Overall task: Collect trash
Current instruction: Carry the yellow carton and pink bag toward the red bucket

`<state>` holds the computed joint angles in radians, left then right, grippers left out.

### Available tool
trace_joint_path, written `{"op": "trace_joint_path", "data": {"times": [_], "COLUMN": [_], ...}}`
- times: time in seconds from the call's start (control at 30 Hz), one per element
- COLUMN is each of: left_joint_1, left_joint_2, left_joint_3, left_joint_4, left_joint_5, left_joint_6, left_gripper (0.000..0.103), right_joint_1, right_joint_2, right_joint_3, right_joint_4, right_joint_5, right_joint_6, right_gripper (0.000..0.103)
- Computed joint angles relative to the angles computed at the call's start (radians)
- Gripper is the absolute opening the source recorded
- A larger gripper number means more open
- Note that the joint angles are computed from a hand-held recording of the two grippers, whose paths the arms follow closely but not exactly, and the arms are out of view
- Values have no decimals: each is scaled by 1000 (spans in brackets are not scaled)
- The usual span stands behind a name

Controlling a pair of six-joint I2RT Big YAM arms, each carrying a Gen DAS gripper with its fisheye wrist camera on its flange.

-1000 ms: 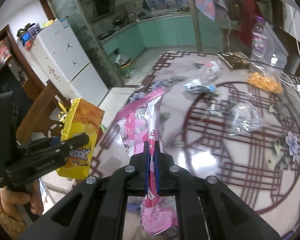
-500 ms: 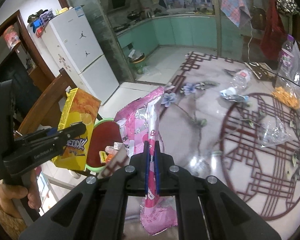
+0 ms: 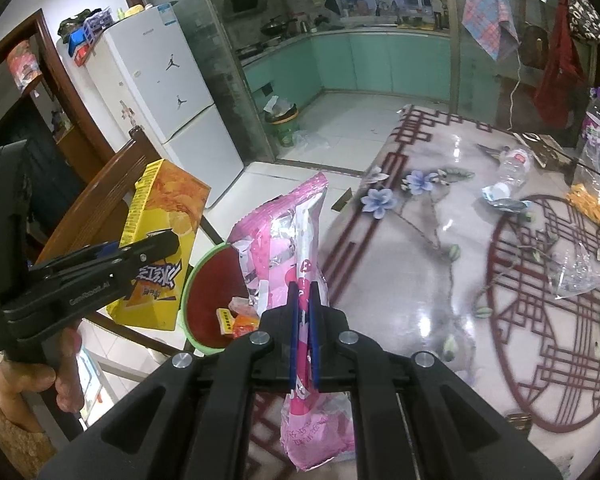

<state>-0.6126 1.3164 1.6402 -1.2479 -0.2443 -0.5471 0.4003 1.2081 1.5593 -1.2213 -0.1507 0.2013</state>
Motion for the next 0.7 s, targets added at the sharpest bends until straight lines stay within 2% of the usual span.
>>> {"op": "trace_joint_path", "data": {"times": [0.3,0.7], "left_joint_1": [71,175], "left_joint_2": [-40,-71], "left_joint_3": [-49,-105], "left_joint_4": [10,2], "left_joint_5": [36,51], "left_joint_6": [36,51], "left_gripper": [36,36], "right_joint_1": [76,137], "right_joint_2": [45,125], "right_joint_3": [30,86], "right_joint_4": [12,10], "right_joint_5": [34,34], "right_joint_6": [27,30], "right_gripper": [4,5]}}
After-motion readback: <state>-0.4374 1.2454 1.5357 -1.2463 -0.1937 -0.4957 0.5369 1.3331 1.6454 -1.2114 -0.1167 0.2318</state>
